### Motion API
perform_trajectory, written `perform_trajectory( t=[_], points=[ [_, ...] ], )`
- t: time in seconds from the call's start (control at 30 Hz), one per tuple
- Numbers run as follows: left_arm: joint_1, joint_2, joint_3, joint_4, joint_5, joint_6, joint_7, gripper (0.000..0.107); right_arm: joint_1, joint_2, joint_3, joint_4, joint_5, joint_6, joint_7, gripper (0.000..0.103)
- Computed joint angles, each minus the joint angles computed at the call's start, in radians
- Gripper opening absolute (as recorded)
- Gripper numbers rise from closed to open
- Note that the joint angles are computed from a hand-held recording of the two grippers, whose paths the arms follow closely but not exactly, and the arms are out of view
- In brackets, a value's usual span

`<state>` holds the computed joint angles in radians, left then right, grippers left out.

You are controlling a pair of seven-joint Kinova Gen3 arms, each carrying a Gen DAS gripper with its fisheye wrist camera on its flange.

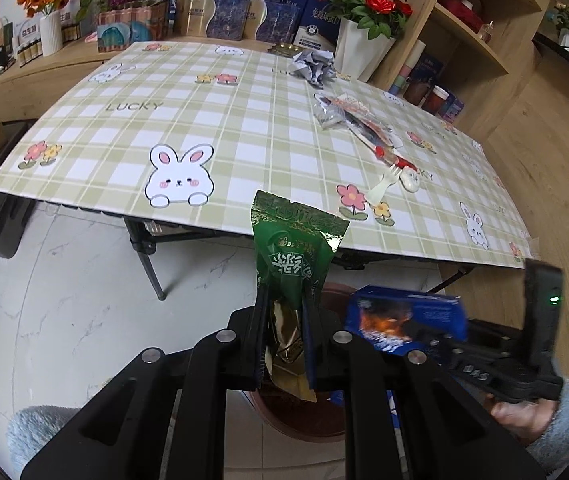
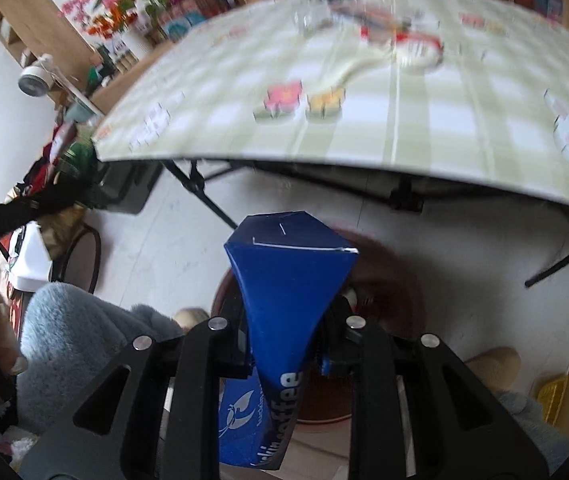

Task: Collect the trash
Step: 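Carry the green wrapper and coffee bag over the bin and release both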

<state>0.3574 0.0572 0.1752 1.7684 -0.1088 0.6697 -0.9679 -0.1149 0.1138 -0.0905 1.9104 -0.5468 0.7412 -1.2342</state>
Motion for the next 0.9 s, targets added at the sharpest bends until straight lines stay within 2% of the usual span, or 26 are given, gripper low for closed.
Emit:
perform_trajectory(
  t=[0.2, 0.27, 0.33, 0.4, 0.47, 0.53, 0.63, 0.8, 0.9],
  points=[
    [-0.003, 0.012, -0.004, 0.015, 0.018, -0.01, -0.004, 0.015, -0.034, 0.079, -0.019, -0.03, 0.053, 0.009, -0.06, 0.026],
    [-0.004, 0.013, -0.006, 0.021, 0.022, -0.014, -0.005, 0.015, -0.034, 0.106, -0.029, -0.043, 0.052, 0.021, -0.067, 0.031],
    [-0.006, 0.014, -0.007, 0.025, 0.027, -0.017, -0.006, 0.015, -0.02, 0.129, -0.042, -0.051, 0.024, 0.03, -0.053, 0.051],
    [-0.009, 0.015, -0.009, 0.027, 0.031, -0.019, -0.01, 0.015, -0.02, 0.137, -0.046, -0.057, 0.022, 0.014, -0.054, 0.063],
    [-0.012, 0.018, -0.01, 0.028, 0.039, -0.019, -0.019, 0.015, -0.013, 0.123, -0.049, -0.05, 0.013, -0.004, -0.048, 0.071],
    [-0.015, 0.021, -0.01, 0.03, 0.05, -0.021, -0.026, 0.015, -0.011, 0.1, -0.045, -0.044, 0.018, -0.02, -0.054, 0.085],
    [-0.013, 0.027, -0.009, 0.032, 0.058, -0.023, -0.032, 0.015, -0.015, 0.05, -0.03, -0.022, 0.049, -0.062, -0.071, 0.095],
    [-0.009, 0.046, -0.002, 0.029, 0.093, -0.02, -0.065, 0.015, -0.023, -0.046, -0.005, 0.034, 0.101, -0.157, -0.107, 0.097],
    [-0.005, 0.064, 0.004, 0.021, 0.118, -0.012, -0.093, 0.015, -0.015, -0.071, 0.01, 0.047, 0.085, -0.189, -0.09, 0.097]
  ],
)
